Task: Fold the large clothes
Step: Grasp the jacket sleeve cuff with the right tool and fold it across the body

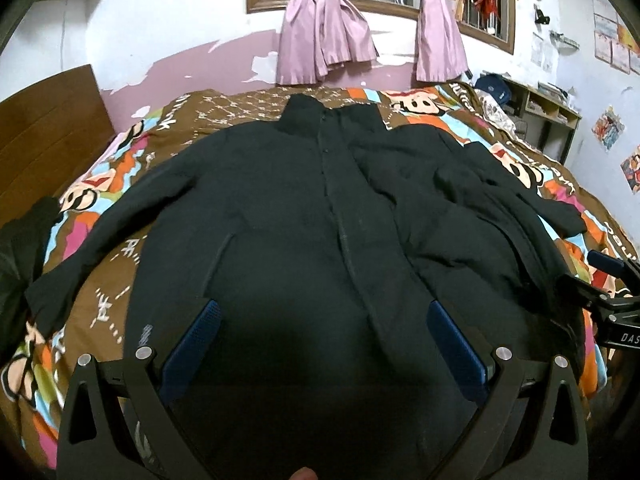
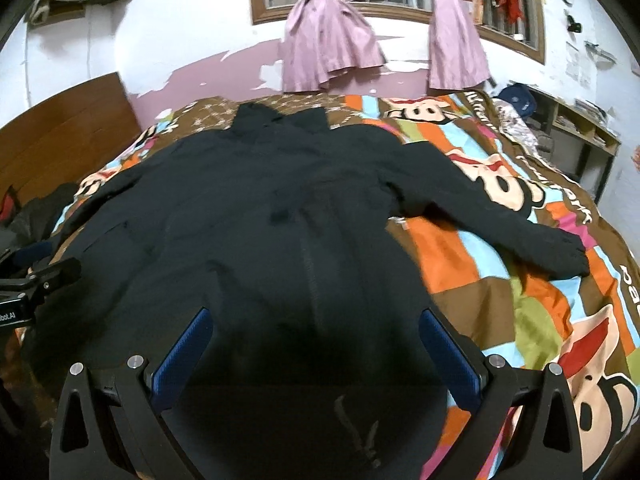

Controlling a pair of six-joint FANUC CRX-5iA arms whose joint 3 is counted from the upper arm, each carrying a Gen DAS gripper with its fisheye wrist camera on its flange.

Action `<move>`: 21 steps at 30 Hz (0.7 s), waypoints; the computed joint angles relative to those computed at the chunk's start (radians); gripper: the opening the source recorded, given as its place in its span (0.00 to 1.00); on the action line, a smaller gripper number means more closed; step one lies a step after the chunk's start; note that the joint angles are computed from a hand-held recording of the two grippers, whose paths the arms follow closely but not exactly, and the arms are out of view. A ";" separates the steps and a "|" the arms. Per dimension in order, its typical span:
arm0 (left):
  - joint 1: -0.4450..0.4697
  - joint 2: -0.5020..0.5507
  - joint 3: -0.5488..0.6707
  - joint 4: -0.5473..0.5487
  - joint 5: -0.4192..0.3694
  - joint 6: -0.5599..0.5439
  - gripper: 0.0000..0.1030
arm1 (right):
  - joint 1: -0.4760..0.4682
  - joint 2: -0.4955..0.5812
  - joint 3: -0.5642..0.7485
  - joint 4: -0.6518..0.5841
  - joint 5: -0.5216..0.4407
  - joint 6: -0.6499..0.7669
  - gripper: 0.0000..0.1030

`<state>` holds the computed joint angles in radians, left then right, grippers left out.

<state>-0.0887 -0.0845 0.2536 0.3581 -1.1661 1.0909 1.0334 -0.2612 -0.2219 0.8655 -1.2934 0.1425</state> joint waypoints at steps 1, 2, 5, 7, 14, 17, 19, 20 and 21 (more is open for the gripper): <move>-0.011 0.014 0.015 -0.007 -0.003 0.007 0.98 | -0.017 -0.013 -0.012 0.006 0.001 -0.013 1.00; -0.023 0.035 0.038 -0.014 -0.008 0.015 0.98 | -0.032 -0.021 -0.017 0.009 0.001 -0.024 1.00; -0.055 0.099 0.103 -0.018 -0.021 0.032 0.98 | -0.087 -0.054 -0.035 0.008 -0.006 -0.051 1.00; -0.077 0.139 0.148 -0.020 -0.024 0.047 0.98 | -0.135 -0.079 -0.044 -0.007 -0.006 -0.051 1.00; -0.123 0.271 0.281 0.030 -0.038 0.066 0.98 | -0.338 -0.175 -0.102 -0.182 0.106 -0.096 1.00; -0.145 0.346 0.366 0.051 -0.062 0.103 0.98 | -0.450 -0.178 -0.097 -0.308 0.154 -0.043 1.00; -0.165 0.416 0.456 0.054 -0.097 0.125 0.98 | -0.521 -0.180 -0.092 -0.389 0.188 -0.006 1.00; -0.178 0.452 0.511 0.035 -0.121 0.146 0.98 | -0.550 -0.182 -0.096 -0.408 0.206 -0.006 1.00; -0.190 0.484 0.563 0.014 -0.143 0.167 0.98 | -0.569 -0.186 -0.105 -0.410 0.220 -0.010 1.00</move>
<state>-0.2791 0.3997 0.8164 0.3720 -1.3096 1.2580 0.4641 -0.4472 -0.3267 0.4557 -1.0730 0.1327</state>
